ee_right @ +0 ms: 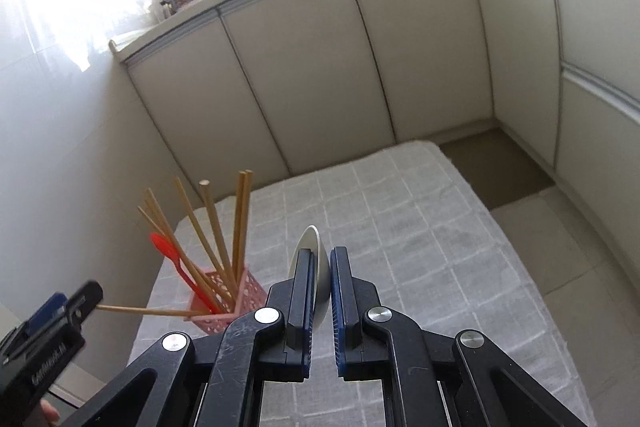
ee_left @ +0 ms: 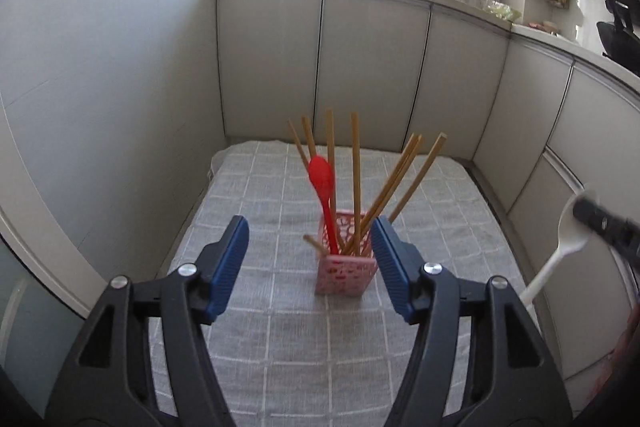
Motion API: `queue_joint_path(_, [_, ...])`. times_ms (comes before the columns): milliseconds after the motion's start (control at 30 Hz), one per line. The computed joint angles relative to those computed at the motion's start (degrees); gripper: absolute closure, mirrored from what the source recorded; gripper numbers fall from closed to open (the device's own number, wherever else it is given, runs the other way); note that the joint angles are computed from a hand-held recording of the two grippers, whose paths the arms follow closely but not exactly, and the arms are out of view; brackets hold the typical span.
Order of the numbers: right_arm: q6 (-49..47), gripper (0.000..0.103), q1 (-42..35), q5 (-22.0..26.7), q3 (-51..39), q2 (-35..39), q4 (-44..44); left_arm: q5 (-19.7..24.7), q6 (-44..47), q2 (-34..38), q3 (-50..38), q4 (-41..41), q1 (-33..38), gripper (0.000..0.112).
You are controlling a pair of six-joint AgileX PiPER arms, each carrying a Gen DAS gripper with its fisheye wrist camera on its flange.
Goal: Organize utensils
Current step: 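Lower the red spoon handle-first into the pink holder and open the left gripper, then lower the white spoon into the pink holder and open the right gripper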
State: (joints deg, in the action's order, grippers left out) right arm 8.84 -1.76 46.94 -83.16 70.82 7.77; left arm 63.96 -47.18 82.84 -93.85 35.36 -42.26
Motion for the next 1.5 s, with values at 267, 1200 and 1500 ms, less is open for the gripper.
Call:
queue_joint_path(267, [16.8, 0.096, 21.8, -3.4, -14.0, 12.0, -31.2, 1.2, 7.3, -0.2, 2.9, -19.8, 12.5, 0.042])
queue_joint_path(1200, [21.7, 0.058, 27.4, -1.0, -25.3, 30.5, -43.9, 2.0, 16.1, 1.3, 6.5, -28.3, 18.4, 0.034])
queue_joint_path(1500, [19.0, 0.028, 23.2, 7.6, -14.1, 10.8, -34.0, 4.9, 7.9, -1.6, 6.4, -20.5, 9.6, 0.017])
